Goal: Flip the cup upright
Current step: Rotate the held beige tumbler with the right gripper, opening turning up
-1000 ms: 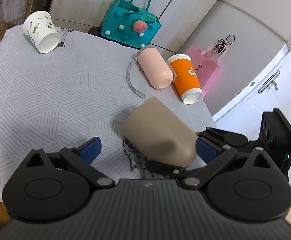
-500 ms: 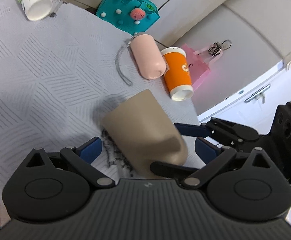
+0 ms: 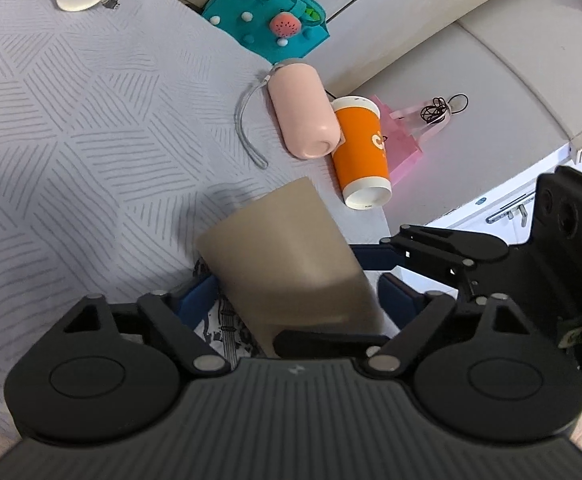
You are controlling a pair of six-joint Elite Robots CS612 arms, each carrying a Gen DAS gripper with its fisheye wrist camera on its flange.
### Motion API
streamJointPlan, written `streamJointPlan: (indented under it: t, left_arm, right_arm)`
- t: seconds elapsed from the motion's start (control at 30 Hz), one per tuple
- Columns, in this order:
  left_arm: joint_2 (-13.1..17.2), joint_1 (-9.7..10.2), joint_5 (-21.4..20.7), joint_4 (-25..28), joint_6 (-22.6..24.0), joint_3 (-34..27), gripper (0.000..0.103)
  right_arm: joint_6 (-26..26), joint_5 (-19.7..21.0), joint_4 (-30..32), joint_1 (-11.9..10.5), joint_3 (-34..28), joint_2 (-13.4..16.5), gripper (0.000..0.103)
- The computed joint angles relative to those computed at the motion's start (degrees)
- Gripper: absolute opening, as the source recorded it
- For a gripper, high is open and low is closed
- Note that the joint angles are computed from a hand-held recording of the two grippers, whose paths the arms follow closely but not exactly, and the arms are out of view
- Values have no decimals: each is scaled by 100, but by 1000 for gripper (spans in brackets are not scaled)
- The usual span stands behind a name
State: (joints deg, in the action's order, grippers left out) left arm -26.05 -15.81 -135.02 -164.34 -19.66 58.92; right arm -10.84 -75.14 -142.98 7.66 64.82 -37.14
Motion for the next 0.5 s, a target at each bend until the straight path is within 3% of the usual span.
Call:
streamJointPlan:
  t: [0.2, 0.5]
  left_arm:
    - [85, 8, -97, -61, -166, -95, 84]
    - [234, 6, -301, 5, -247, -295, 89]
  right_arm:
    - [-40, 81, 425, -22, -189, 61, 84]
    - [257, 113, 163, -36, -118, 91, 83]
